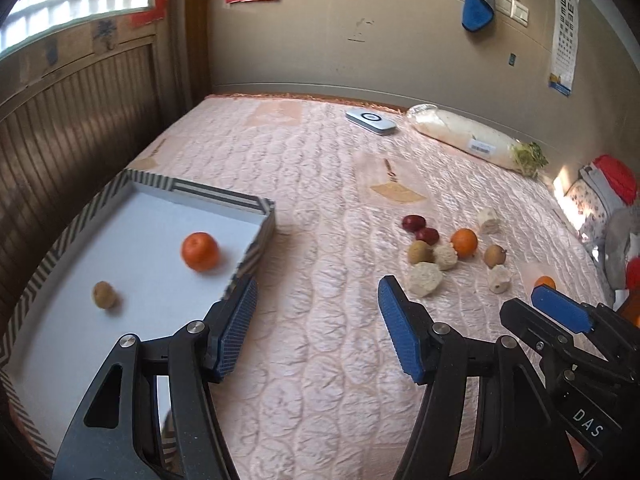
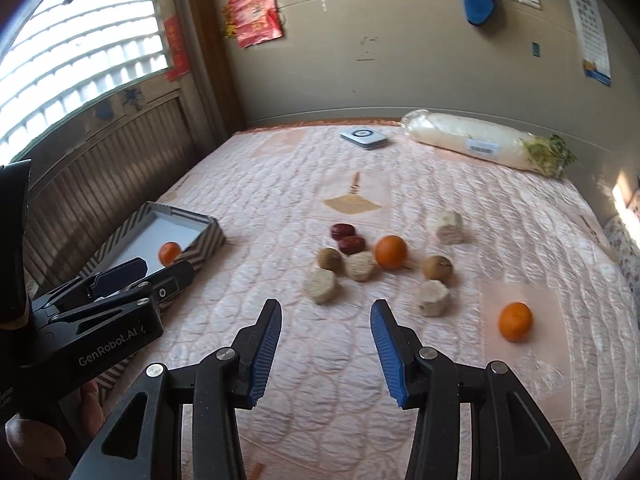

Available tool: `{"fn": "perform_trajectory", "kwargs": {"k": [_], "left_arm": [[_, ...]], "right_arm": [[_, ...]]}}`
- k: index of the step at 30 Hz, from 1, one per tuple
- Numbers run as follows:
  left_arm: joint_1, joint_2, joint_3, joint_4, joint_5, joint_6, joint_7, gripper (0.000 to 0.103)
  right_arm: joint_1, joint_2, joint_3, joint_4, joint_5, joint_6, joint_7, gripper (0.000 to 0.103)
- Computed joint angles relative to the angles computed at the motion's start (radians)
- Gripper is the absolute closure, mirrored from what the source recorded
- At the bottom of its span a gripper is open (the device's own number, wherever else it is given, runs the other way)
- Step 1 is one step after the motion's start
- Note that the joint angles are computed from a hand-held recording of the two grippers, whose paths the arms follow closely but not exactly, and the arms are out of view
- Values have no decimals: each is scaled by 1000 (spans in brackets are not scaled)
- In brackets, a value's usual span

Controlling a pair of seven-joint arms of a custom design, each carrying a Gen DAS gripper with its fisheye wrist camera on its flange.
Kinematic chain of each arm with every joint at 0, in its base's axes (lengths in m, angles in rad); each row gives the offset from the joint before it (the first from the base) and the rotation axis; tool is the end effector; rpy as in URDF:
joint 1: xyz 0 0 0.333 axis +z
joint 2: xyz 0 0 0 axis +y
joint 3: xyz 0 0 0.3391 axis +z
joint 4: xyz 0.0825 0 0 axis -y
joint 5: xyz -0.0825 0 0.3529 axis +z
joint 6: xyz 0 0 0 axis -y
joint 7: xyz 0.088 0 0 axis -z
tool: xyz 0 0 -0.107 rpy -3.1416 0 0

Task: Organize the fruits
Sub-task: 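Withdraw both tools from the tray back over the bed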

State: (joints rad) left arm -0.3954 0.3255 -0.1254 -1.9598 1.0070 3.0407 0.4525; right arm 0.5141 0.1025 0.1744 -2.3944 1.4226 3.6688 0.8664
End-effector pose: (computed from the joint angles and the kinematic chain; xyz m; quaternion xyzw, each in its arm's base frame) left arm 0.5105 -0.3591 0.4184 -0.5285 0.7534 -0.3387 0.1960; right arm 0.4215 0.1784 0.4008 -0.5694 0.7090 -0.2637 0.3217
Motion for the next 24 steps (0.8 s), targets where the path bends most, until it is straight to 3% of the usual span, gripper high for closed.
{"fn": "perform_trajectory", "kwargs": {"k": [8, 11, 16, 21, 24], "left_arm": [[-40, 62, -14, 76, 7, -52, 43, 40], [-17, 86, -54, 90, -63, -48, 127, 40], [39, 129, -139, 111, -232, -55, 317, 40], [101, 170, -229, 124, -391, -68, 508, 40], [83, 182, -221, 136, -426, -79, 564, 40]], "right_arm": [[-27, -36, -15, -87, -25, 18, 74, 58], [-39, -47, -21, -114, -39, 18, 97, 58], [-46, -44, -22, -107, 63, 30, -10, 58], [-64, -72, -28, -166, 35, 10, 58, 58], [-75, -74, -33, -182, 23, -4, 80, 58]]}}
